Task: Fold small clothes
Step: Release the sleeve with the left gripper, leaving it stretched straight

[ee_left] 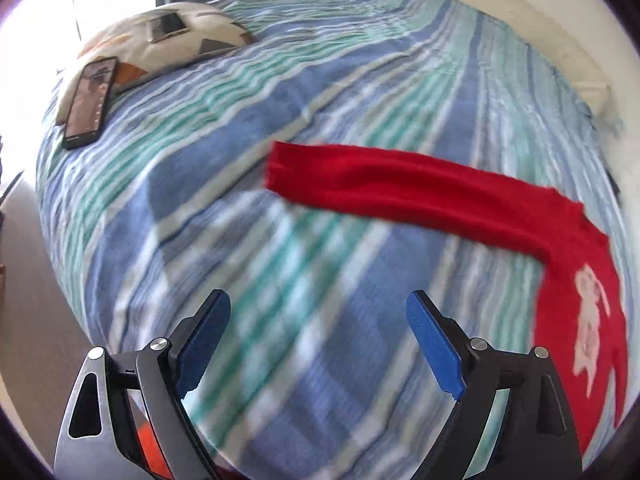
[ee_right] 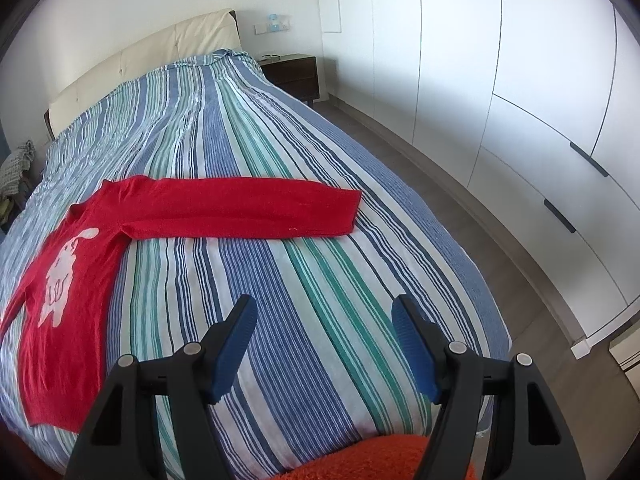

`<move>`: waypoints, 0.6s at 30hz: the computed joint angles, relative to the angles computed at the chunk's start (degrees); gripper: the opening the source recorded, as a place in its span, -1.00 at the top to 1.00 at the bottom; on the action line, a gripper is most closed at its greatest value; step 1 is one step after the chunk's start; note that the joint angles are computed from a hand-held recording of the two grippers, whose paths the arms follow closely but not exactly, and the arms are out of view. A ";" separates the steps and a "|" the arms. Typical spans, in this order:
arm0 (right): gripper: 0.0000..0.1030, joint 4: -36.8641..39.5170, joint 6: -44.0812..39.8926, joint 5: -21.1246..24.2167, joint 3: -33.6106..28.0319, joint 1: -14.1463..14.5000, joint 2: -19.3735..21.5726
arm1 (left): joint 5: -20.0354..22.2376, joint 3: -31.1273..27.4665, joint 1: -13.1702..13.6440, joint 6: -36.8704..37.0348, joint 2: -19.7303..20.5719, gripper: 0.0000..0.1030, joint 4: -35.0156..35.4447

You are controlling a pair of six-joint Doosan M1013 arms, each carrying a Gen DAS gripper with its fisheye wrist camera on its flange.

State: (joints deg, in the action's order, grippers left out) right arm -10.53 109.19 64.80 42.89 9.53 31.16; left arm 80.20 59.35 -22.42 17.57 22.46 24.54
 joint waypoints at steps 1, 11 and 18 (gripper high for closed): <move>-0.35 -0.20 0.25 -0.24 0.10 0.03 -0.09 | -1.97 -0.25 -0.81 1.00 0.20 -0.80 -0.68; -0.35 -3.14 1.08 -4.92 3.35 0.53 -2.30 | -5.42 -4.85 -5.00 8.90 5.16 -0.82 -3.42; -0.35 -3.47 1.05 -3.86 2.50 0.62 -1.70 | -1.17 -2.82 -4.49 6.98 5.33 -0.83 -3.78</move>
State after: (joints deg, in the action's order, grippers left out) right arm -13.99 110.24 60.94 45.39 10.14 29.46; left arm 79.03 56.53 -26.91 24.55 27.78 20.76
